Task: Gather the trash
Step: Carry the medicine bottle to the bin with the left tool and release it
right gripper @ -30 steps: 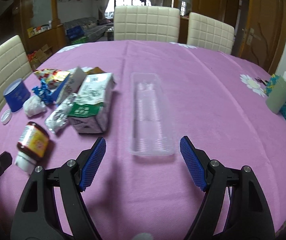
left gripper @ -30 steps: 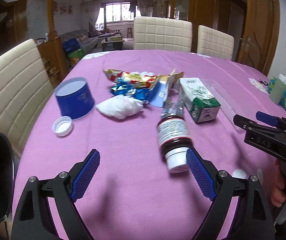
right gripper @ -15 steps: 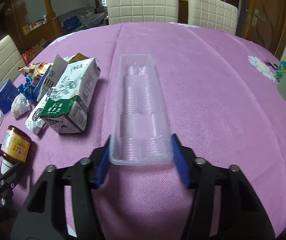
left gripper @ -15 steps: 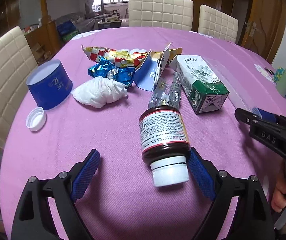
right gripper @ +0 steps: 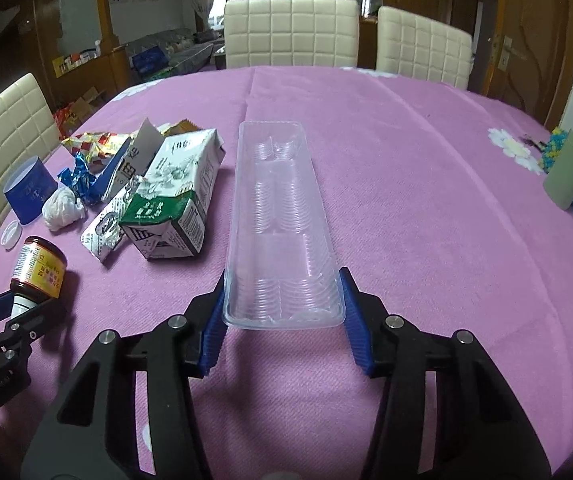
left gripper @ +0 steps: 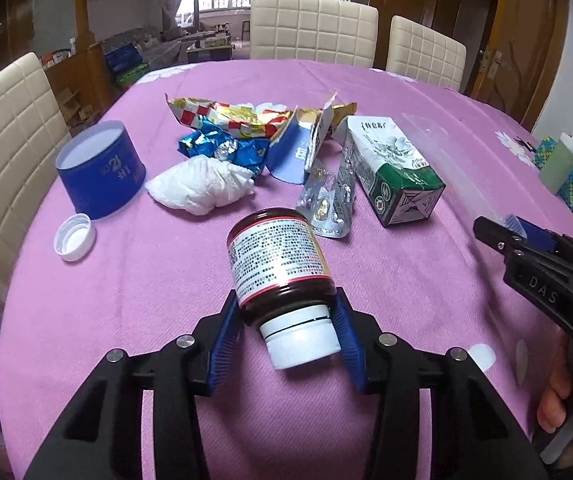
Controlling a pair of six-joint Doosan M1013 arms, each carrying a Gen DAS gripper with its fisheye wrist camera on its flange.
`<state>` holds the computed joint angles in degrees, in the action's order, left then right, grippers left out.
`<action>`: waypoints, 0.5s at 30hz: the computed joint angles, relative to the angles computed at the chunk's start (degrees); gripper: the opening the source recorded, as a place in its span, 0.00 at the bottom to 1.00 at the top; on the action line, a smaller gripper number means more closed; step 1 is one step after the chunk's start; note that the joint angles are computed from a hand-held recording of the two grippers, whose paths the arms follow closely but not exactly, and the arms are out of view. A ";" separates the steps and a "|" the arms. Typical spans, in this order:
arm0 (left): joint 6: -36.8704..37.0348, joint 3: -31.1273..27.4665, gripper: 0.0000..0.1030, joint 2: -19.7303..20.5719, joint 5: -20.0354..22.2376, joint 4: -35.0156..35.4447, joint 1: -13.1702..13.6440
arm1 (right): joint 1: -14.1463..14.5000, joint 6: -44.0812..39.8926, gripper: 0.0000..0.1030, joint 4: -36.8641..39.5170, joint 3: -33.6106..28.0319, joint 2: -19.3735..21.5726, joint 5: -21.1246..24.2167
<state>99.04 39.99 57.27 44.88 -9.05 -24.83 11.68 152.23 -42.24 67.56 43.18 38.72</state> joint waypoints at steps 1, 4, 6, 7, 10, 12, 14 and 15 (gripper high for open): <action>-0.38 1.00 0.43 -0.56 -1.36 0.69 0.00 | 0.25 1.38 0.51 -1.78 0.49 -0.37 -0.17; -1.81 3.43 0.43 -2.02 -4.71 2.60 0.06 | 0.49 2.14 0.51 -3.30 1.27 -1.10 -1.10; -2.68 4.77 0.43 -2.85 -6.84 3.85 0.14 | 0.85 2.18 0.51 -4.34 1.48 -1.38 -1.52; -3.40 5.58 0.43 -3.33 -8.14 4.93 0.14 | 1.02 2.13 0.51 -4.79 1.44 -1.40 -1.57; -5.02 7.55 0.43 -4.48 -10.97 7.35 0.20 | 1.29 0.69 0.51 -4.45 1.05 -1.33 -2.40; -6.16 8.58 0.43 -5.04 -12.35 8.96 0.22 | 1.45 -0.52 0.51 -3.83 0.70 -1.17 -2.85; -7.90 9.71 0.43 -5.62 -13.97 11.21 0.27 | 1.76 -1.11 0.51 -3.83 0.45 -1.02 -2.94; -8.33 10.10 0.43 -5.80 -14.44 11.76 0.30 | 1.89 -1.80 0.51 -3.48 0.19 -0.89 -3.05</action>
